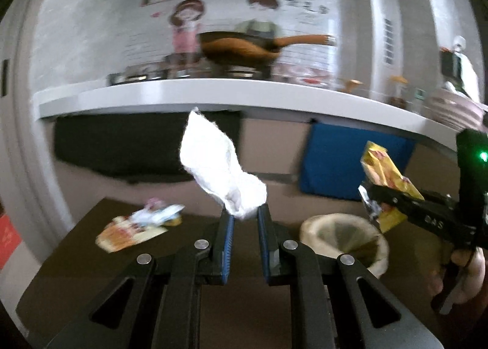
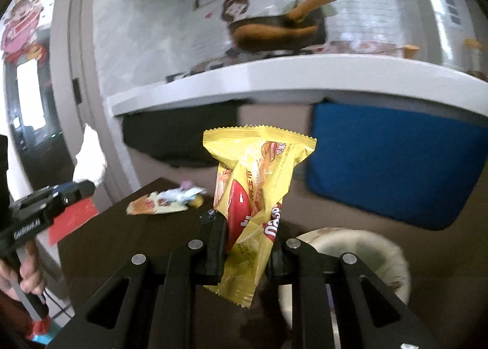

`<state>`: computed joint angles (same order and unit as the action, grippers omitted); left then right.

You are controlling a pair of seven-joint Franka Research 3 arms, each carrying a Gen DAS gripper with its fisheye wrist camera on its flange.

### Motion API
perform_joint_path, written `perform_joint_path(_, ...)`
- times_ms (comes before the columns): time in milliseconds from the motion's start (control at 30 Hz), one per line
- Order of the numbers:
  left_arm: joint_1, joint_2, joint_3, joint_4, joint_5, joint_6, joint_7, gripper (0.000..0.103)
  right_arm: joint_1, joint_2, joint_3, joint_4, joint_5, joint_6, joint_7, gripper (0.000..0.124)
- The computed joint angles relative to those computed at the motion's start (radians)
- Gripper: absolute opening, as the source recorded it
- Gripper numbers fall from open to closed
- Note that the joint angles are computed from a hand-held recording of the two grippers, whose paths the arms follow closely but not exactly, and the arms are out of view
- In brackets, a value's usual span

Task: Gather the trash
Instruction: 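Carry the white tissue and yellow wafer pack over the bin with both tools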

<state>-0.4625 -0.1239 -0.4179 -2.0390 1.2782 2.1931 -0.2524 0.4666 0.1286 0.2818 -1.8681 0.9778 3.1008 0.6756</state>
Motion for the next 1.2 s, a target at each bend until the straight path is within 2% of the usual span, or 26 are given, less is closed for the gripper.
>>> perform_joint_path(133, -0.012, 0.131, 0.014, 0.140, 0.040, 0.048, 0.043, 0.016, -0.009, -0.021, -0.037, -0.027, -0.062, 0.030, 0.059, 0.018)
perform_joint_path(300, -0.065, 0.304, 0.075, 0.319, 0.058, 0.115, 0.117, 0.016, -0.041, -0.036, -0.071, -0.071, -0.115, 0.044, 0.109, 0.018)
perform_joint_path(433, -0.099, 0.432, 0.121, 0.449, 0.024, 0.180, 0.189, 0.016, -0.087, -0.019, -0.063, -0.075, -0.069, 0.036, 0.087, 0.018)
perform_joint_path(533, -0.099, 0.508, 0.154, 0.509, -0.025, 0.271, 0.227, 0.016, -0.113, 0.005, -0.064, -0.077, -0.048, 0.026, 0.091, 0.019)
perform_joint_path(633, -0.077, 0.583, 0.166, 0.556, -0.126, 0.386, 0.292, 0.016, -0.107, 0.049, -0.097, -0.067, -0.136, -0.004, 0.187, 0.019)
perform_joint_path(667, -0.068, 0.612, 0.162, 0.576, -0.172, 0.413, 0.331, 0.016, -0.103, 0.067, -0.110, -0.064, -0.178, -0.011, 0.229, 0.019)
perform_joint_path(767, -0.054, 0.674, 0.161, 0.618, -0.276, 0.457, 0.418, 0.016, -0.130, 0.103, -0.097, -0.046, -0.215, -0.029, 0.275, 0.019)
perform_joint_path(1000, -0.032, 0.819, 0.127, 0.767, -0.531, 0.438, 0.660, 0.016, -0.131, 0.201, -0.135, 0.036, -0.385, -0.120, 0.442, 0.019)
perform_joint_path(1100, -0.029, 0.885, 0.109, 0.855, -0.640, 0.377, 0.770, 0.016, -0.146, 0.234, -0.131, 0.066, -0.423, -0.151, 0.481, 0.019)
perform_joint_path(1200, -0.039, 0.929, 0.118, 0.916, -0.714, 0.345, 0.833, 0.016, -0.144, 0.259, -0.141, 0.089, -0.462, -0.168, 0.520, 0.019)
